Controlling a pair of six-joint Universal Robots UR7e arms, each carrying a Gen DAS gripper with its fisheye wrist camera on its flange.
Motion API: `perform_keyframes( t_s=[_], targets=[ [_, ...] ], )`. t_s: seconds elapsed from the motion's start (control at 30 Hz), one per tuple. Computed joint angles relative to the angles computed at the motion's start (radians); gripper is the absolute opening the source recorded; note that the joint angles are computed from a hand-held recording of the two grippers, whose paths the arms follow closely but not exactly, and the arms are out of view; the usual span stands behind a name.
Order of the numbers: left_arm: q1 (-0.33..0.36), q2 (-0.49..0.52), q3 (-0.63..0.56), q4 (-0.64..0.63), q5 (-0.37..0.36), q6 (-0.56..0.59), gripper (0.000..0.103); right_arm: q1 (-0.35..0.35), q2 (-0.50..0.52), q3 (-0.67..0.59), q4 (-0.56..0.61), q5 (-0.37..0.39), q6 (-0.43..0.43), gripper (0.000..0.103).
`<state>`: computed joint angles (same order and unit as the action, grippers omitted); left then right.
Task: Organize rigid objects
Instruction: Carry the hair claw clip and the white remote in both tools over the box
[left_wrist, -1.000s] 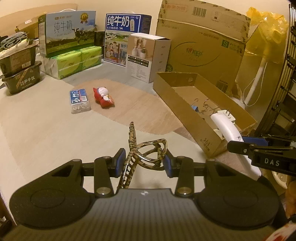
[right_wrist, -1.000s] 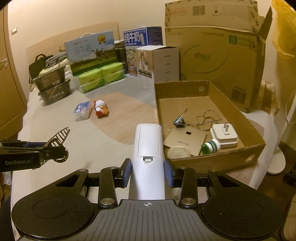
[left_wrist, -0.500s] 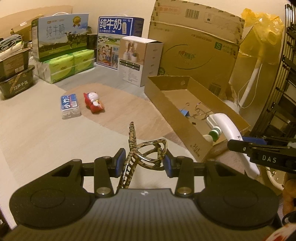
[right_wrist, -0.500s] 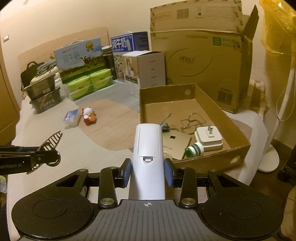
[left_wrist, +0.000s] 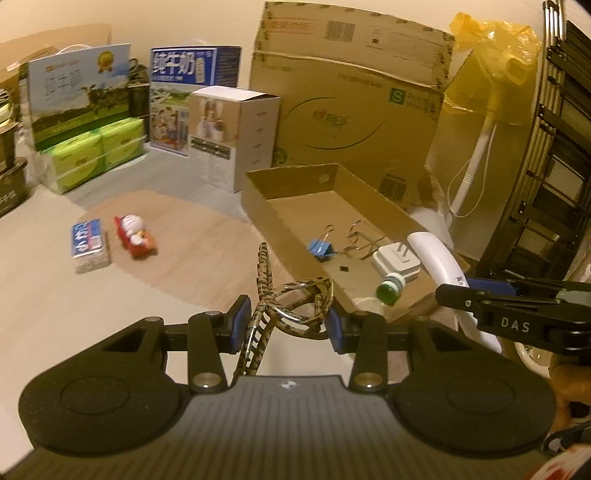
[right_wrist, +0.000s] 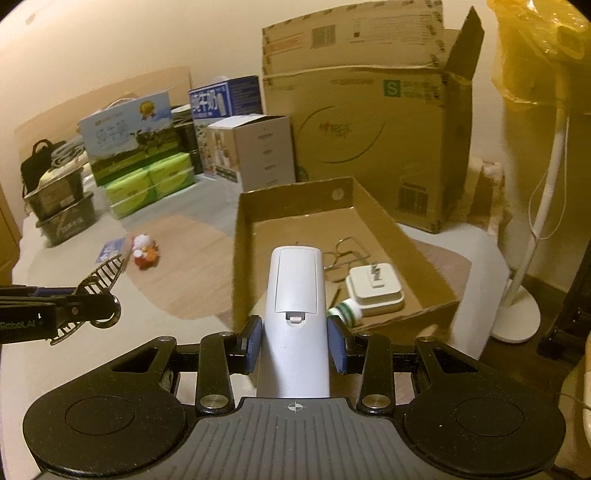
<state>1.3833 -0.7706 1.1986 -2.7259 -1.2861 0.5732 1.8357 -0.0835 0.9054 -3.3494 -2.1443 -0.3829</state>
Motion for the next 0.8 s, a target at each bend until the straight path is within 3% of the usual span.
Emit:
perform_keyframes(
  t_s=[0.43, 0.8],
  targets=[
    [-0.028, 0.125, -0.173, 0.068, -0.019, 0.021, 0.039, -0.036, 0.017, -0.114, 0.045, 0.010, -0.039, 0.039],
    [-0.039, 0.286, -0.427, 0.177, -0.025, 0.045, 0.039, -0.067, 0.128, -0.414, 0.232, 0.050, -0.102, 0.039]
  ],
)
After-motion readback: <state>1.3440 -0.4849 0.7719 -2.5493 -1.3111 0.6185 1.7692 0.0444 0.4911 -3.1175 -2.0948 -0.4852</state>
